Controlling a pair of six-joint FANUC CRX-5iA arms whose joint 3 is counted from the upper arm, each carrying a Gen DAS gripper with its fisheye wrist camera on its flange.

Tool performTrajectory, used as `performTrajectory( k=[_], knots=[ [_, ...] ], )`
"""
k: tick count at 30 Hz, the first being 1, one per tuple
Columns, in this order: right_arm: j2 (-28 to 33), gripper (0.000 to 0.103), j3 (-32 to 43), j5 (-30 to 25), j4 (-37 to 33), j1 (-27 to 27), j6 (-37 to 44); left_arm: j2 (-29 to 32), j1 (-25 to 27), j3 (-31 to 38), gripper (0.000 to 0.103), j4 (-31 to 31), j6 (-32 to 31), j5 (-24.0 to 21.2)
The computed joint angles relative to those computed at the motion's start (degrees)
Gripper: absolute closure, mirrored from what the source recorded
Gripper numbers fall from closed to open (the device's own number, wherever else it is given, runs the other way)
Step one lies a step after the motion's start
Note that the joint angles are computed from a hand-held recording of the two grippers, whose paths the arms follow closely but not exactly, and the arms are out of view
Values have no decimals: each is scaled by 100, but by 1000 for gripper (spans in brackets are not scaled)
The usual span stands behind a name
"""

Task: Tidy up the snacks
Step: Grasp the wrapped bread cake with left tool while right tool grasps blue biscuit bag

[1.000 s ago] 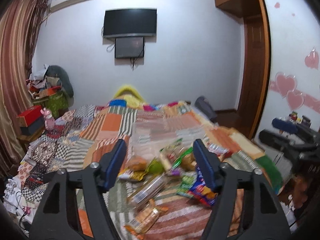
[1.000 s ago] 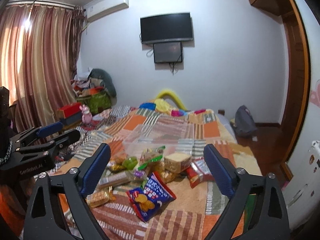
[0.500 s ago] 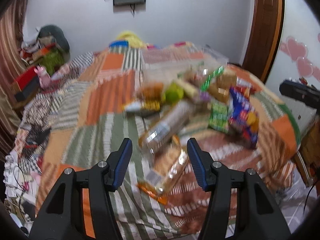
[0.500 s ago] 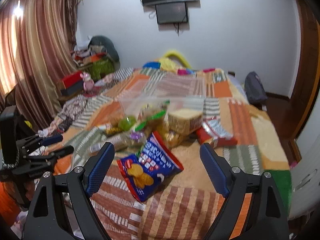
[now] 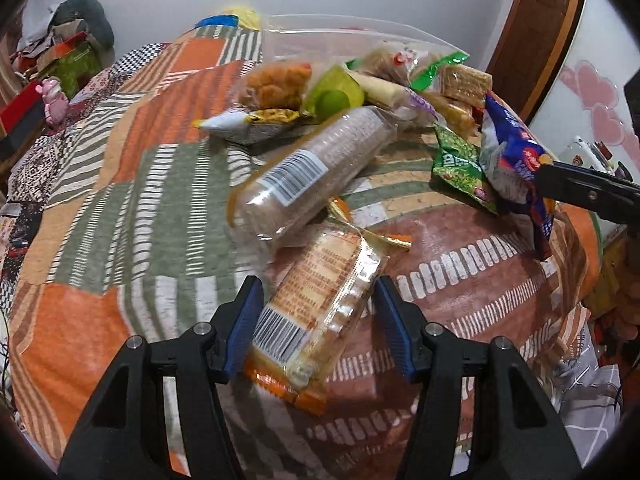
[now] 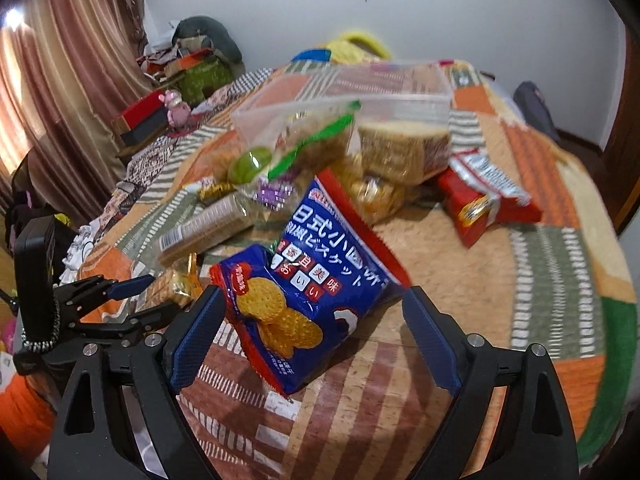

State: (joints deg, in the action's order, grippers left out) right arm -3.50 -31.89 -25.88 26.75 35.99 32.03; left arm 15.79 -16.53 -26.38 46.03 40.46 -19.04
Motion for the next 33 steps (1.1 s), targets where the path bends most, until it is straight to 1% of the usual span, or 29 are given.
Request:
performTrajectory(
  k=[1, 2, 3, 4, 6, 8, 9, 11, 12, 13, 16, 18, 20, 21, 23, 25, 26, 28, 33],
  knots=[
    [36, 14, 64, 6, -183, -17, 157, 6, -53, -45, 46, 153, -136, 96],
    [70, 13, 116, 6, -321, -31, 280, 9, -94, -77, 48, 273, -255, 162],
    [104, 12, 145, 11, -354, -42, 310, 13, -139, -112, 52, 469, -448, 197],
    [126, 10, 143, 36, -309, -51, 272, 21, -173, -136, 54, 661, -623, 202],
    [158, 6, 137, 78, -217, -62, 193, 17, -196, -150, 60, 863, -809, 141],
    [228, 1, 202, 67, -304, -81, 263, 70, -209, -90, 66, 986, -908, 36],
    [260, 1, 249, 72, -443, -92, 382, 61, -216, -89, 66, 1039, -929, 8],
    [354, 0, 480, 4, -1072, -152, 956, 53, -259, -74, 67, 1094, -953, 26],
    [402, 0, 639, -127, -1430, -181, 1268, 46, -291, -74, 67, 1174, -1016, 44],
    [422, 0, 697, -143, -1610, -203, 1385, 29, -313, -66, 67, 1196, -1016, 33],
    [421, 1, 701, -126, -1586, -191, 1329, -9, -394, -65, 67, 1478, -1240, 63],
    [398, 6, 658, -67, -1499, -169, 1265, -44, -452, -34, 67, 1569, -1336, 152],
    [397, 25, 751, -104, -1843, -203, 1617, -85, -497, -38, 67, 1721, -1444, 202],
    [398, 29, 777, -107, -1946, -224, 1705, -111, -511, -40, 67, 1791, -1488, 223],
    [381, 38, 727, -60, -1817, -228, 1567, -156, -532, -30, 67, 1896, -1558, 294],
    [326, 45, 640, 20, -1708, -230, 1429, -191, -541, 5, 67, 1883, -1499, 346],
    [300, 47, 623, 43, -1715, -232, 1423, -203, -544, 17, 67, 1908, -1506, 376],
    [216, 49, 519, 126, -1555, -228, 1258, -232, -562, 34, 67, 1959, -1512, 469],
    [4, 49, 258, 257, -634, -173, 537, -303, -640, 83, 67, 2275, -1717, 694]
  ],
)
